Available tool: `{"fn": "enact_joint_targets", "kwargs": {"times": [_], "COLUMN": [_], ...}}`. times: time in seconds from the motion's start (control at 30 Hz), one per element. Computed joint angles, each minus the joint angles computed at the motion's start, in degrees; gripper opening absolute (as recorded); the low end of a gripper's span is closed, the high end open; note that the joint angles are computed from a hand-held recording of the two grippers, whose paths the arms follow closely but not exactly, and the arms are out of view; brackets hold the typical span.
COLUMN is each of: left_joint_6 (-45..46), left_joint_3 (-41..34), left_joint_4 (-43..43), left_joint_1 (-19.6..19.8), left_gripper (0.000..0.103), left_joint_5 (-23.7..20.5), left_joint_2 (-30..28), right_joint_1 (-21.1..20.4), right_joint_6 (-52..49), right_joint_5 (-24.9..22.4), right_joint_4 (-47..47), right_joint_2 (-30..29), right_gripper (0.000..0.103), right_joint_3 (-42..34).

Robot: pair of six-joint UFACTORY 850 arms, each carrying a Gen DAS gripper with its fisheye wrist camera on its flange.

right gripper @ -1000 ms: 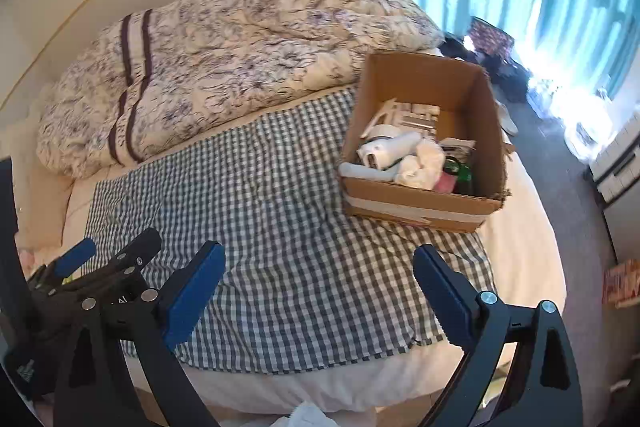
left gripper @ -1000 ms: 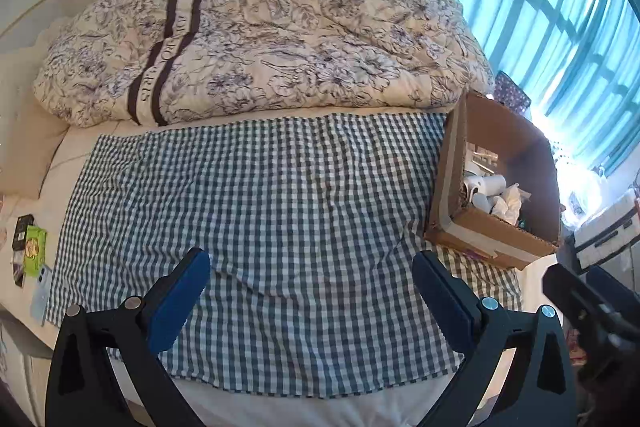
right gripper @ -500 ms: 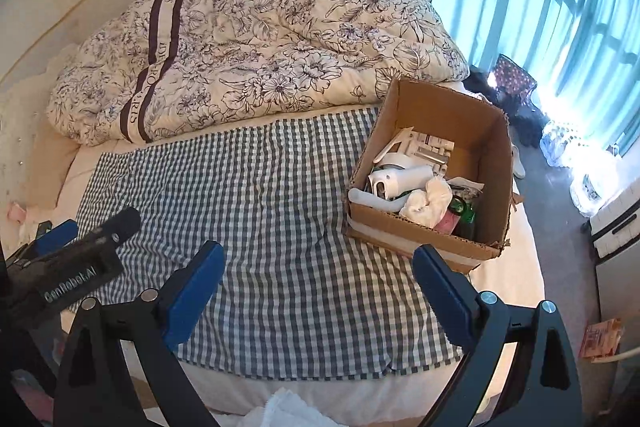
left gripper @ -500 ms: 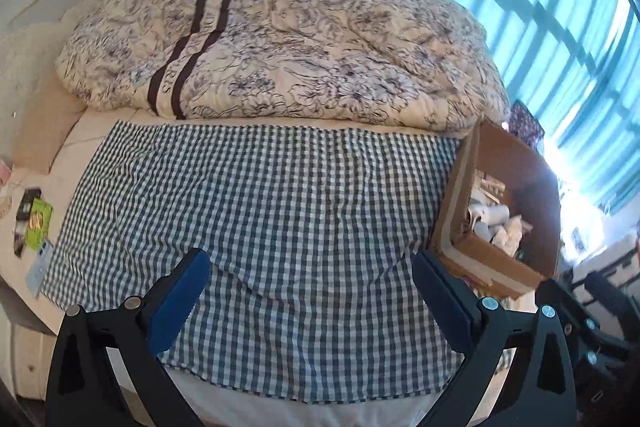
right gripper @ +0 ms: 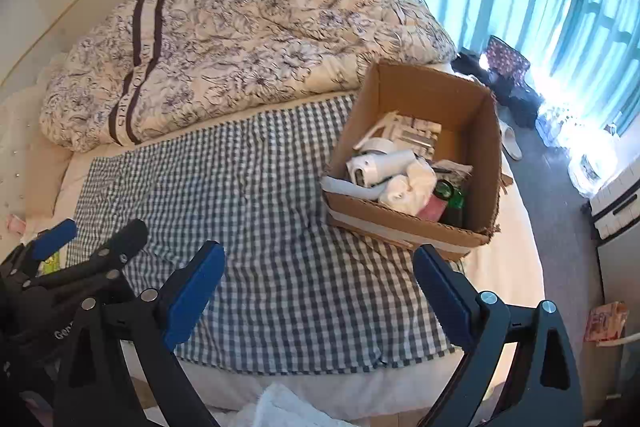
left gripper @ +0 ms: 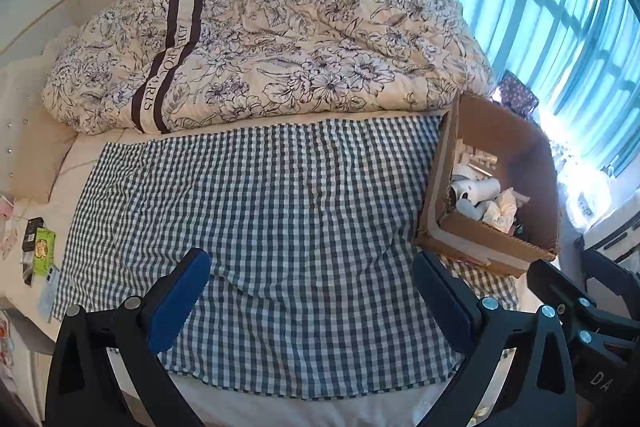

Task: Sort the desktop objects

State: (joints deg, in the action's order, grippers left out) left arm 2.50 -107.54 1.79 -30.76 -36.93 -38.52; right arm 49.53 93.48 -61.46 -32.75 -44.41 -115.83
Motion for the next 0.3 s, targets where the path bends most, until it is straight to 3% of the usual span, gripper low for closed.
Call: {"fn": "enact_joint_targets", "kwargs": {"times": [0.13,0.3], "left_joint_6": [6.42,5.86], "left_joint_3": [1.51,0.83], "left_joint_4": [-7.66,-6.93], "left_joint_1": [0.39,0.05], "left_gripper": [0.103,0.103], "left_joint_5": [1.71,2.54], "left_joint_2": [1.06,0.93], "right_joint_1": [-0.17,-0.34], "right_joint_6": [1.11,2.2], "right_joint_5": [0.63,1.04], "right_joint_4": [-0.04,-0.11], "right_joint_2": [1.51,3.03], "right_gripper": [0.095,0.095], "right_joint_3": [2.62,5.06]}}
